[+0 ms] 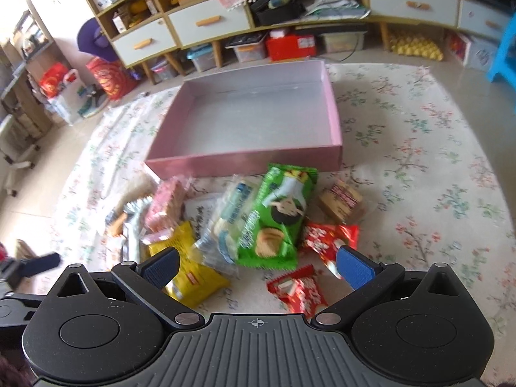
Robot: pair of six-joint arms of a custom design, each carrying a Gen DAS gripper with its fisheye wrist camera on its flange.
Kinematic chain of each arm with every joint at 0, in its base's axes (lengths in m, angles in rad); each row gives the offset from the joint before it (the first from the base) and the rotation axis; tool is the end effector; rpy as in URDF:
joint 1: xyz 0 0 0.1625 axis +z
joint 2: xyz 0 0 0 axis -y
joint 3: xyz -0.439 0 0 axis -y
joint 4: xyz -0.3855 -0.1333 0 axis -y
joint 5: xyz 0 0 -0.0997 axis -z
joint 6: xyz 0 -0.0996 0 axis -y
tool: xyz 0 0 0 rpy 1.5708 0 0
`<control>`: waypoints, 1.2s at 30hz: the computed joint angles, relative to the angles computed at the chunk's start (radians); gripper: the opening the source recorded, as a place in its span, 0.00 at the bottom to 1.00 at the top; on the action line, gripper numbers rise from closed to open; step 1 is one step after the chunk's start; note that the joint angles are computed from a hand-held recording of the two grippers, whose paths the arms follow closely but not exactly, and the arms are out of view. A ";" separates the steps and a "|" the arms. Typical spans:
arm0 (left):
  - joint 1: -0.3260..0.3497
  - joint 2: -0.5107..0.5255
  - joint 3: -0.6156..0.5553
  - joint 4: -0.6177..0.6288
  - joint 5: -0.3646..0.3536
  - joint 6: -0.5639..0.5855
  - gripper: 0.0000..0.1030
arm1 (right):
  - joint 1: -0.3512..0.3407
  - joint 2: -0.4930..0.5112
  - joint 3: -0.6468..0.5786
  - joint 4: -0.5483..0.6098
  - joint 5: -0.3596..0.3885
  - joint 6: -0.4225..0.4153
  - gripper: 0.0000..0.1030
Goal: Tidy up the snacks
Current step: 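Grasp the pink nougat bar with the left gripper while the right grasps the green cookie pack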
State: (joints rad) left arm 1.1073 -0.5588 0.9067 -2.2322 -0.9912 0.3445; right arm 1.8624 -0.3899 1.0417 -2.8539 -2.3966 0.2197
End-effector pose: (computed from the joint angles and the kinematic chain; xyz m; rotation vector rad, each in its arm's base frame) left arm -0.2143 -0.8489 0.2153 0.8909 2.3893 -0.4470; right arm 0.2970 -0.7804 0.0998 -0.2477 -2.3250 0.9877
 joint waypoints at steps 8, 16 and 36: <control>0.025 0.085 -0.183 0.114 -0.141 -0.101 0.75 | -0.055 -0.005 -0.003 -0.063 0.151 0.027 1.00; 0.050 0.214 -0.430 0.282 -0.252 -0.205 0.46 | -0.094 0.008 -0.058 0.014 0.213 0.144 0.88; 0.033 0.381 -0.703 0.464 -0.140 -0.243 0.36 | -0.110 0.060 -0.167 0.119 0.113 0.207 0.53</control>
